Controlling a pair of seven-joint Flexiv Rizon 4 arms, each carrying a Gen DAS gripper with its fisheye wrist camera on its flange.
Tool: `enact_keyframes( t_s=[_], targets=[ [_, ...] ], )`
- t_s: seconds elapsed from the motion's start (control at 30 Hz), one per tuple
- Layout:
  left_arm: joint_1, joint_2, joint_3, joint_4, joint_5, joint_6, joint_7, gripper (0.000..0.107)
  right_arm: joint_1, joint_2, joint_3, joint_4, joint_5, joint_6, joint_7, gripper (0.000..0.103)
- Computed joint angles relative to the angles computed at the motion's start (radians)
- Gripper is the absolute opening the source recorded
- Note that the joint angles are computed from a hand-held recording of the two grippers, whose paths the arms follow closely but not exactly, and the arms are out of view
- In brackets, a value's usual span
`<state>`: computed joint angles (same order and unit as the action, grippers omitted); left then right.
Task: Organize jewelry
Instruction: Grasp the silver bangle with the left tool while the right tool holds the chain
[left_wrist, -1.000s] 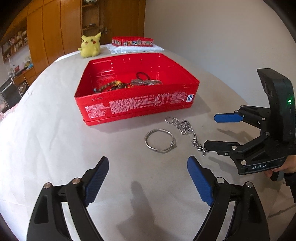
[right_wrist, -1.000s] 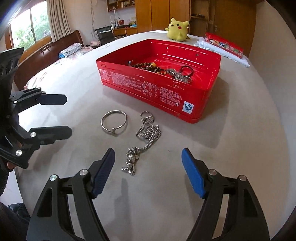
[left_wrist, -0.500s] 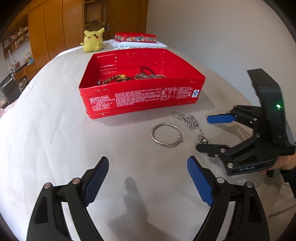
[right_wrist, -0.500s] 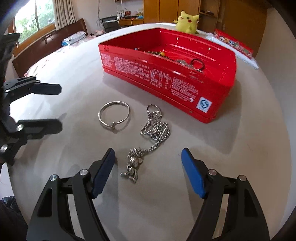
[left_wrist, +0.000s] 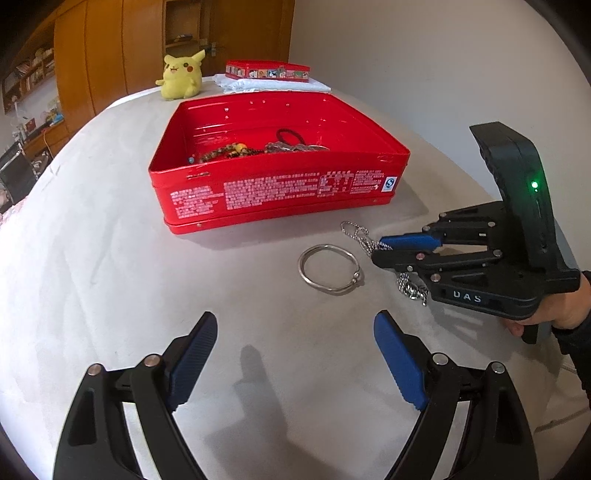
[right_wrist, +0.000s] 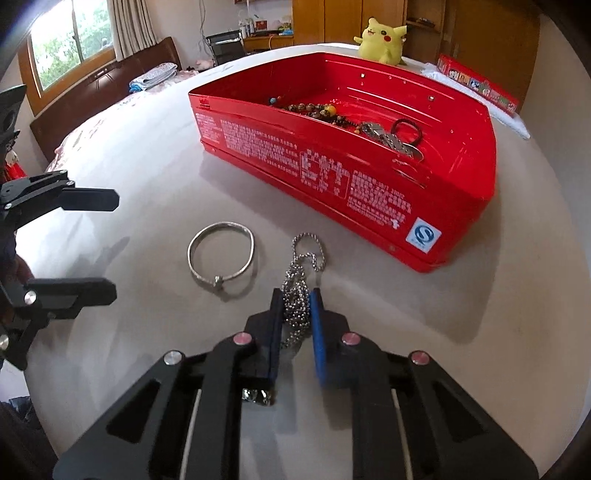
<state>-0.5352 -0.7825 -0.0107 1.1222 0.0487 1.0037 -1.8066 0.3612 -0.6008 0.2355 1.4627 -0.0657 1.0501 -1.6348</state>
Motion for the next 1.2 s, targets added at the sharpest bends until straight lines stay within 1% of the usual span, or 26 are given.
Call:
enact_keyframes(
  t_s=[0.17,0.23,0.37,0.5,0.6,0.63,0.67,0.7,0.73,0.77,0.83,1.2],
  targets=[
    [0.008,-0.046,-0.032,-0.059,-0.029,-0.004,0.045,0.087,-0.025,0.019,0.022,0.014,0.048,0.003,-0.005,0.012],
    [-0.001,-0.077,-0.026,-0.11,-0.032,-0.03,0.056,0.087,-0.028,0.03,0.02,0.029,0.056,0.018,0.0,0.012],
    [-0.004,-0.158,-0.03,-0.234,-0.057,-0.115,0.079,0.087,-0.04,0.04,0.022,0.039,0.072,0.024,0.007,0.012],
    [-0.023,-0.212,0.005,-0.329,-0.037,-0.162,0.064,0.087,-0.051,0.043,0.025,0.045,0.084,0.026,0.004,0.012],
    [-0.037,-0.24,0.029,-0.388,-0.012,-0.202,0.054,0.085,-0.058,0.04,0.031,0.041,0.097,0.025,-0.002,0.012],
    [-0.042,-0.241,0.035,-0.394,-0.001,-0.206,0.049,0.08,-0.059,0.041,0.031,0.042,0.099,0.029,-0.003,0.012],
    [-0.044,-0.241,0.038,-0.396,0.008,-0.205,0.045,0.071,-0.059,0.041,0.031,0.041,0.1,0.03,-0.004,0.012],
    [-0.042,-0.238,0.034,-0.39,0.011,-0.198,0.044,0.066,-0.061,0.04,0.033,0.039,0.104,0.03,-0.007,0.012],
    [-0.039,-0.233,0.03,-0.381,0.011,-0.189,0.042,0.056,-0.062,0.04,0.034,0.038,0.107,0.031,-0.008,0.012],
    [-0.036,-0.23,0.024,-0.375,0.009,-0.183,0.043,0.049,-0.064,0.039,0.036,0.037,0.111,0.029,-0.01,0.012],
    [-0.029,-0.227,0.014,-0.366,0.003,-0.174,0.047,0.049,-0.068,0.038,0.039,0.034,0.117,0.025,-0.015,0.012],
    [-0.029,-0.21,0.012,-0.333,0.002,-0.147,0.053,0.048,-0.067,0.042,0.038,0.029,0.127,0.019,-0.028,0.012]
  ],
)
